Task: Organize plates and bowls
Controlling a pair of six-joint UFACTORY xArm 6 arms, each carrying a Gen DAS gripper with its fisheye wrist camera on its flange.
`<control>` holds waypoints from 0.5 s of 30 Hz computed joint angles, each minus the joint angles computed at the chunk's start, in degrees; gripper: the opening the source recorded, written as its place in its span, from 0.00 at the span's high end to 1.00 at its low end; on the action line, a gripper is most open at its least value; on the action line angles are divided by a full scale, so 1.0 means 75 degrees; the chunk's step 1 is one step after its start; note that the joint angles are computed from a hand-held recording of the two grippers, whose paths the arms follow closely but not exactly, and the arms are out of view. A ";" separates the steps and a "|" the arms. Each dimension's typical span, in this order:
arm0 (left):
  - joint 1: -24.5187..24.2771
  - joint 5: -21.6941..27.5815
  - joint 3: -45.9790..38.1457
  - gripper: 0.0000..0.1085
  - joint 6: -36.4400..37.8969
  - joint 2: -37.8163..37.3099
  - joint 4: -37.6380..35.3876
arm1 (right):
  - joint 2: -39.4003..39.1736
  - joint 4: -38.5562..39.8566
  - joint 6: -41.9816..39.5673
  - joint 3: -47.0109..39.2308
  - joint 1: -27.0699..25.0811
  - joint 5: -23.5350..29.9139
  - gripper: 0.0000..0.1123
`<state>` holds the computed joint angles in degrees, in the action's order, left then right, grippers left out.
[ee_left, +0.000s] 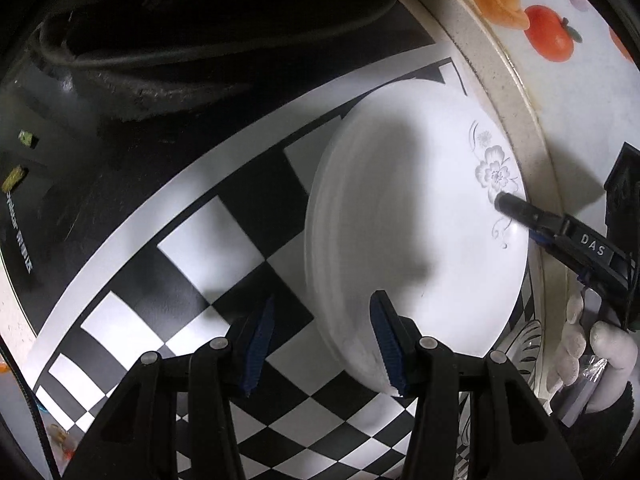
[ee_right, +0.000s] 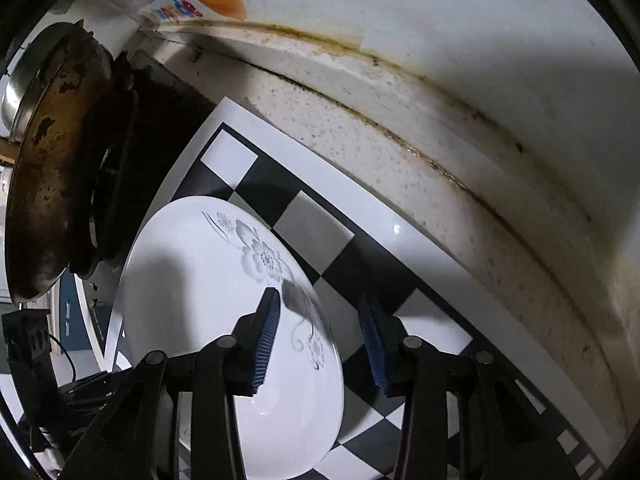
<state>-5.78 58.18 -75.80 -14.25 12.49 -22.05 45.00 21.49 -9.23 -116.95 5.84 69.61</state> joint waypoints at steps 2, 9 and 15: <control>-0.0019 -0.0029 -0.0057 0.68 0.0068 0.0034 -0.0062 | 0.0102 -0.0018 -0.0106 -0.0213 0.0007 0.0241 0.76; -0.0434 0.0003 -0.0398 0.73 -0.0150 0.0255 0.0337 | -0.0421 -0.0161 -0.0587 0.0501 0.0036 0.0141 0.77; -0.0289 -0.0150 0.0181 0.73 0.0016 -0.0245 0.0460 | -0.1058 0.0052 -0.0969 0.1464 -0.0056 -0.0110 0.81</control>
<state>-7.94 57.06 -74.44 -14.13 10.65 -18.60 37.06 21.88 -16.49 -105.97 5.42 68.79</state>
